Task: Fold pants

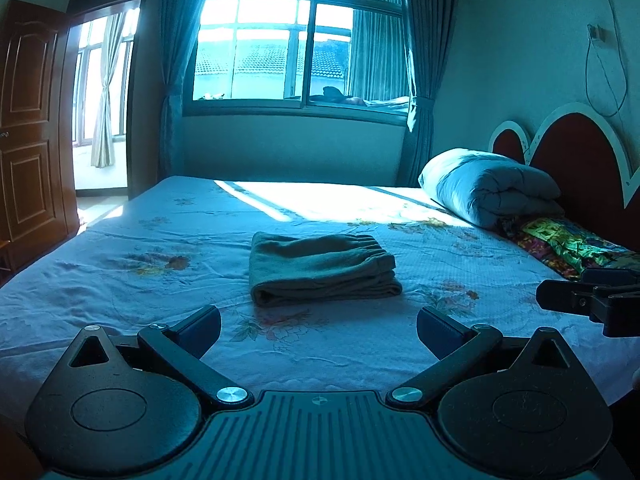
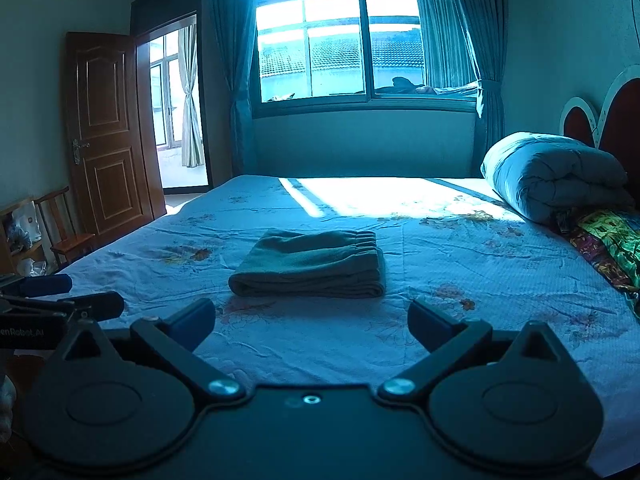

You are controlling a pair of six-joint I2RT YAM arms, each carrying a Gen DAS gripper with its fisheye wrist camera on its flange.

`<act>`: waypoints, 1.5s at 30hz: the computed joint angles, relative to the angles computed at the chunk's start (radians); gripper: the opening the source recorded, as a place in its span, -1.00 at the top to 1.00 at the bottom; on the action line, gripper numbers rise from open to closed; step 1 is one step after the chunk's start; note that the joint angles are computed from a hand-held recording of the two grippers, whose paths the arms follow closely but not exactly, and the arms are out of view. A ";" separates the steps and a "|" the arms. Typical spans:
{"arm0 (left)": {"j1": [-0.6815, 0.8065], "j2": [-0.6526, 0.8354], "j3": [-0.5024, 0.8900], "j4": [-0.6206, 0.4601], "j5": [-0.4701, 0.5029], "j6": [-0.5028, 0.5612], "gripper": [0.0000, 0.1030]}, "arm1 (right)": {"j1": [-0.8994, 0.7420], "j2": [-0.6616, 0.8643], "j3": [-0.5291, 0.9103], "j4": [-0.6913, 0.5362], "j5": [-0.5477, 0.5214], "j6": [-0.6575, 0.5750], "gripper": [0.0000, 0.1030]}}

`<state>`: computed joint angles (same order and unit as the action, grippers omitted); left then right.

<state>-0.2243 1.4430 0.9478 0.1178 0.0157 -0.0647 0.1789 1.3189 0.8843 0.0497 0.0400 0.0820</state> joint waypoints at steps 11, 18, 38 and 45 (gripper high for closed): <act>0.001 -0.010 -0.011 0.012 0.001 0.004 -1.00 | 0.002 -0.003 0.001 -0.007 0.002 -0.008 -0.88; 0.002 -0.019 -0.019 0.019 0.008 0.008 -1.00 | 0.005 -0.002 0.001 -0.004 0.008 -0.007 -0.88; 0.011 -0.022 -0.025 0.029 0.030 0.011 -1.00 | 0.008 -0.009 0.000 -0.006 0.011 -0.014 -0.88; 0.008 -0.021 -0.024 0.029 0.028 0.013 -1.00 | 0.005 -0.010 0.000 -0.006 0.008 -0.015 -0.88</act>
<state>-0.2160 1.4219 0.9240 0.1466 0.0435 -0.0519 0.1843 1.3086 0.8841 0.0440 0.0476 0.0667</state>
